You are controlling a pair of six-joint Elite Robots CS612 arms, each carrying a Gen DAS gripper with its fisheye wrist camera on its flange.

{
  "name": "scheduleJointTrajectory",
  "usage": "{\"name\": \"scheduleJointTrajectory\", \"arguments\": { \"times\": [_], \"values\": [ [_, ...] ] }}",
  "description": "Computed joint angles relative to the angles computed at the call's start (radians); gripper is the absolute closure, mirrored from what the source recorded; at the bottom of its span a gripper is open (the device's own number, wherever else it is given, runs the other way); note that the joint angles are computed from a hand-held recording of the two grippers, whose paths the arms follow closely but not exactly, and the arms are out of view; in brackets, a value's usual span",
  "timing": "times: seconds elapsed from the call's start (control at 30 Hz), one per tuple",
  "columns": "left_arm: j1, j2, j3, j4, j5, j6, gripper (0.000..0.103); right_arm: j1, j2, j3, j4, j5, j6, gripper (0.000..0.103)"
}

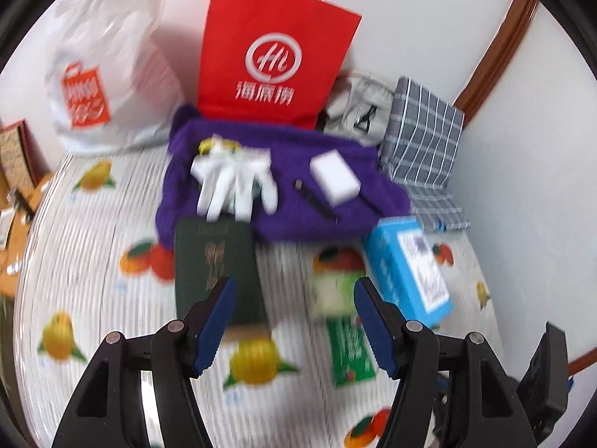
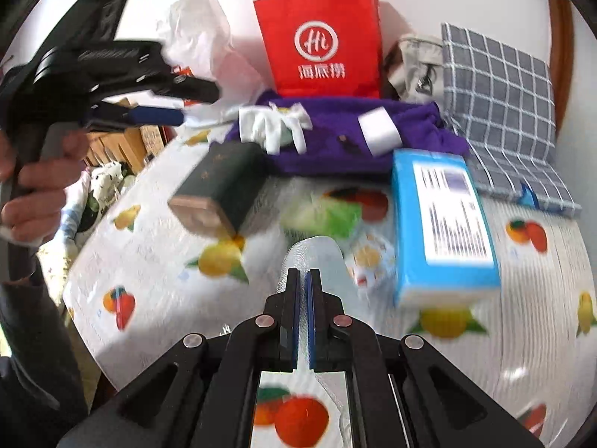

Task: Organize soft objects
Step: 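Withdraw both grippers from the towel toward the items on the bed, then grasp the clear mesh bag with the right gripper while the left gripper grasps the green snack packet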

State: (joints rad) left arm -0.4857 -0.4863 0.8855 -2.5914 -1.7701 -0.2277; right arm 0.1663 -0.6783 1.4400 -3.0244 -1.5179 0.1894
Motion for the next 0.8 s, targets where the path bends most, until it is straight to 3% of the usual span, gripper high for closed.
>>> {"name": "scheduleJointTrajectory", "arguments": {
  "times": [0.13, 0.4, 0.47, 0.53, 0.6, 0.7, 0.8],
  "values": [
    [-0.012, -0.058, 0.132, -0.034, 0.034, -0.001, 0.039, 0.014, -0.018, 0.068, -0.027, -0.087, -0.039, 0.099],
    [-0.021, -0.117, 0.297, -0.096, 0.037, -0.105, 0.039, -0.009, -0.015, 0.137, -0.081, -0.09, 0.02, 0.095],
    [-0.026, -0.121, 0.313, -0.095, 0.028, -0.104, 0.039, -0.012, -0.017, 0.155, -0.12, -0.083, 0.016, 0.085],
    [-0.03, -0.122, 0.319, -0.088, 0.026, -0.099, 0.039, -0.015, -0.021, 0.178, -0.178, -0.081, 0.019, 0.048],
    [-0.035, -0.124, 0.325, -0.095, 0.027, -0.095, 0.039, -0.014, -0.022, 0.201, -0.262, -0.103, 0.012, 0.026],
    [-0.039, -0.122, 0.323, -0.105, 0.019, -0.09, 0.039, -0.013, -0.019, 0.212, -0.298, -0.154, -0.004, 0.015],
    [-0.043, -0.113, 0.314, -0.101, 0.006, -0.079, 0.039, -0.029, -0.006, 0.201, -0.28, -0.14, 0.037, 0.013]
  ]
}}
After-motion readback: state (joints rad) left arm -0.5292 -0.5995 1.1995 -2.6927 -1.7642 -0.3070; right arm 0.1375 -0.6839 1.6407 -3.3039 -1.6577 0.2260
